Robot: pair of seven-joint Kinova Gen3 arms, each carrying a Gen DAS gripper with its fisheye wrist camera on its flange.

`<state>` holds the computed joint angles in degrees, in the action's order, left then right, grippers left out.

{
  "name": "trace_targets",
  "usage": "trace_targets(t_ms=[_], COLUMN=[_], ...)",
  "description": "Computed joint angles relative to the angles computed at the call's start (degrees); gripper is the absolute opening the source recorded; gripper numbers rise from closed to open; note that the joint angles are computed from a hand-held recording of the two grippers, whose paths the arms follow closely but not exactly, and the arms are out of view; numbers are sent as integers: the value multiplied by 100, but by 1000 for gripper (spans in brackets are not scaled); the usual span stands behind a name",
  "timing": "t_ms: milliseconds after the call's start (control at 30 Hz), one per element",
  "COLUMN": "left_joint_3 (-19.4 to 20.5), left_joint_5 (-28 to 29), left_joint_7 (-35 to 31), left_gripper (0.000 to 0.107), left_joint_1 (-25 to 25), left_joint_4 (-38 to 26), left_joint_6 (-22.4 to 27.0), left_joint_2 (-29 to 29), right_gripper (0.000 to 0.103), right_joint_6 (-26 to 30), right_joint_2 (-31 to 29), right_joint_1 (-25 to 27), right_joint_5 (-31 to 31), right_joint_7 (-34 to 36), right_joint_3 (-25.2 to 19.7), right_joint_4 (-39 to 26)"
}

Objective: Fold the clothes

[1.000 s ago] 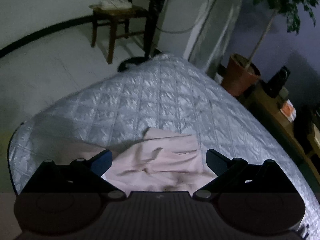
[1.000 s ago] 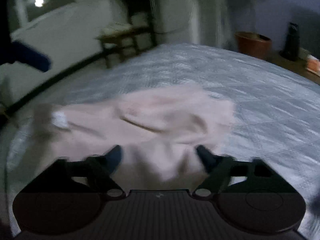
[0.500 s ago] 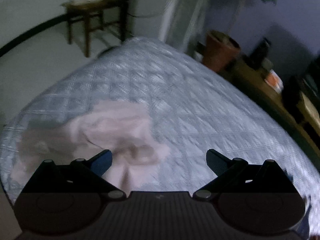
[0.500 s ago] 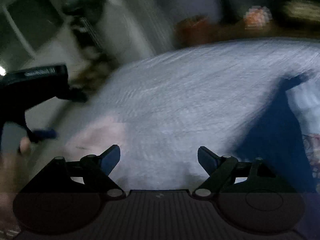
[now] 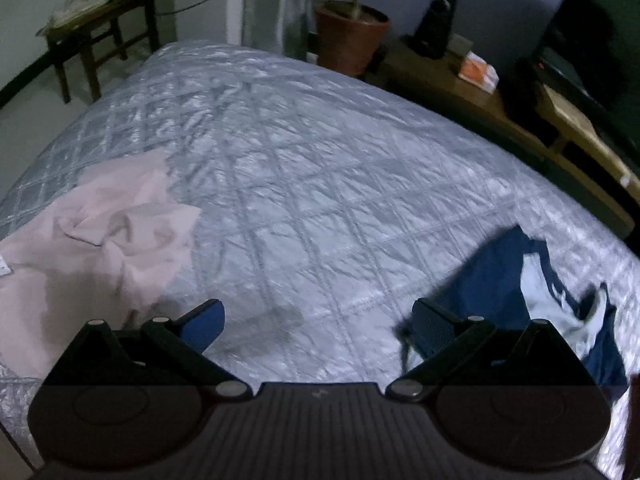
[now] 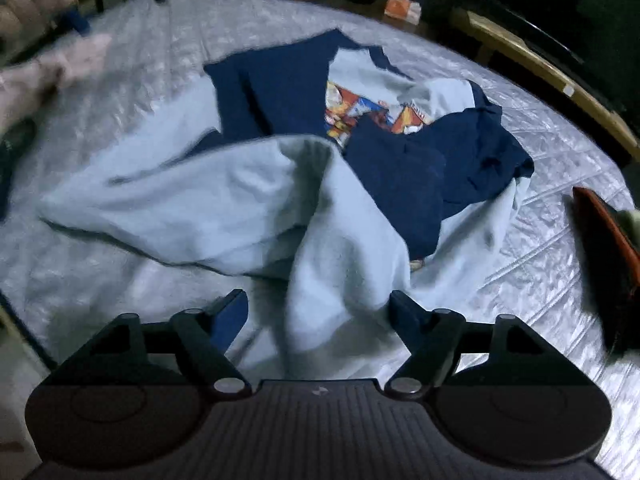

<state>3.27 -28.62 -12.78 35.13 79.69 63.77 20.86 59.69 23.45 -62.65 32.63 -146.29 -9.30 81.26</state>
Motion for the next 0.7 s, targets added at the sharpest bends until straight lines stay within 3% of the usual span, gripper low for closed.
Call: trace_targets(t_ms=[133,300,367,467,500,567,700], left_joint_3=[21,-9,-34,-61,-68,-78,-98], left_joint_5=[-78,-49,-63,-85,-83,-60,-37], left_joint_7=[-71,-229,-266,-306,-310,-322,-339], left_gripper=[100,100,100,100,100,100,100], left_joint_1=[149,243,293,363,379,385,394], left_joint_4=[-253,-460,-500,-536,-545,-558,-561], left_joint_6=[142,238,246,262,272,274,262], left_joint_2=[194,368,403,441,451,467,476], right_gripper=[83,80,80,74,62,14,13], right_joint_6=[285,822,765,267,202,354,1257], right_joint_2=[330,360,234,98,78,58,-68], right_joint_1=[18,-303,-368,-97,10,152,-155], right_joint_5=[-148,163,-45,-172,-150,-23,476], right_joint_7=[-104,-468,-846,-1127,-1064,-674,109], right_joint_3=[77,244,452,270,136,-139,25], right_joint_4=[-284,-315,-219,123,146,83,41])
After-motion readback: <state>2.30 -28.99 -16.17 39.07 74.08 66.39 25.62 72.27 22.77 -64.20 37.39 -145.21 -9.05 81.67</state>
